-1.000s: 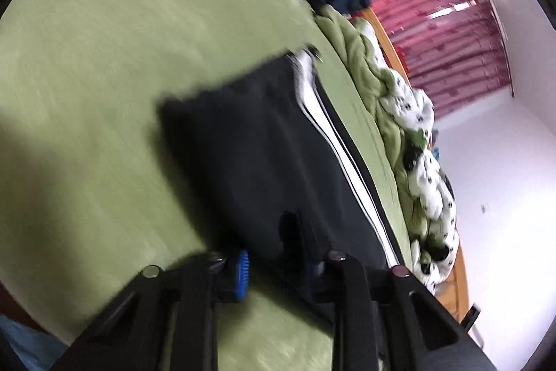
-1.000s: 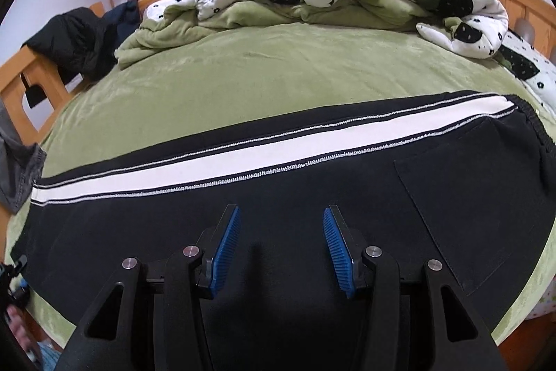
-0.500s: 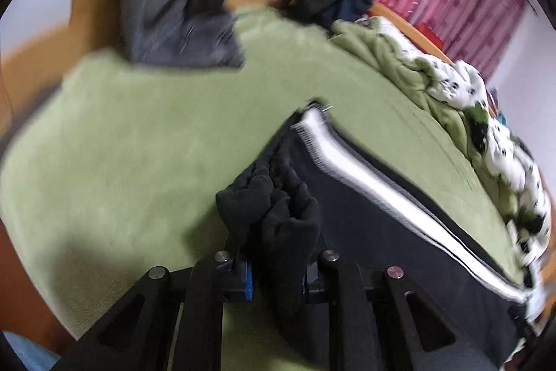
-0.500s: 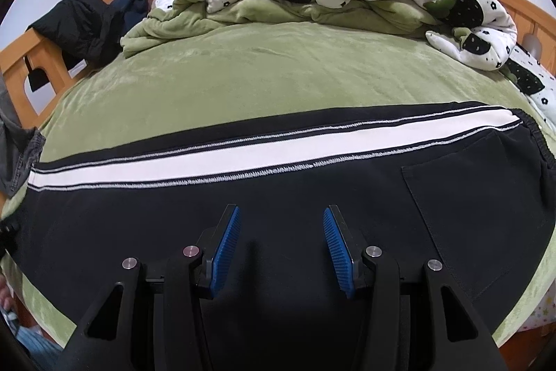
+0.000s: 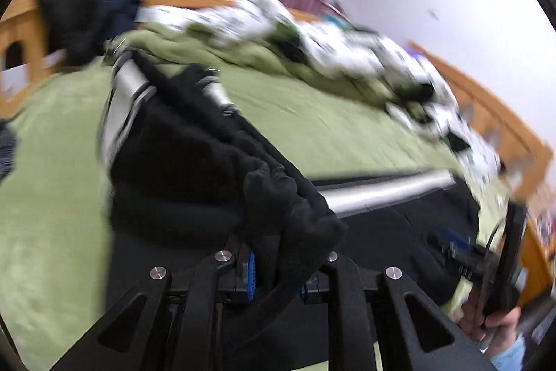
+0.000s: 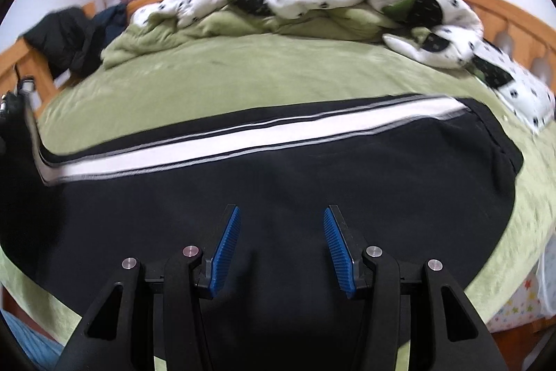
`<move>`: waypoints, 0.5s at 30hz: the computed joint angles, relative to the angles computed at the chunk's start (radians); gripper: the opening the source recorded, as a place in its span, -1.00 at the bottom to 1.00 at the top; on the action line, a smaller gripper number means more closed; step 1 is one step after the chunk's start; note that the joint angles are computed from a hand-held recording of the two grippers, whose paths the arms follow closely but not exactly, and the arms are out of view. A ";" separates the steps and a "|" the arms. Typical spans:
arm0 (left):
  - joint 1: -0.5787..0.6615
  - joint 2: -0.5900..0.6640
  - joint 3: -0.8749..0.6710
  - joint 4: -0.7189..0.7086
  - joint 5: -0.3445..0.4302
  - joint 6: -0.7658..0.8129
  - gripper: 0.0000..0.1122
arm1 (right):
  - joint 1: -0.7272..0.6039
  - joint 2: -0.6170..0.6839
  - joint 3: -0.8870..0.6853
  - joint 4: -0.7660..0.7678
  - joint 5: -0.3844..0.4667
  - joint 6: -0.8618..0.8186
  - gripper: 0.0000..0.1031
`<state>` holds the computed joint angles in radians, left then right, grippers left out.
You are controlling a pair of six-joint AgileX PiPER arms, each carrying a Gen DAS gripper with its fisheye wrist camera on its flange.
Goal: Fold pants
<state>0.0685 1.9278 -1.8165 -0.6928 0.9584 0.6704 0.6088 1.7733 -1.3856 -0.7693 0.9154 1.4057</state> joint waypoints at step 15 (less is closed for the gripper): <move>0.005 -0.163 0.414 -0.158 0.040 0.330 0.20 | -0.108 -0.086 0.157 0.154 -0.313 -0.040 -0.03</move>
<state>0.0733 1.7648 -1.4023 -0.8512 0.9982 1.0000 0.5009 1.6870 -1.2282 -0.6150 0.6023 1.3660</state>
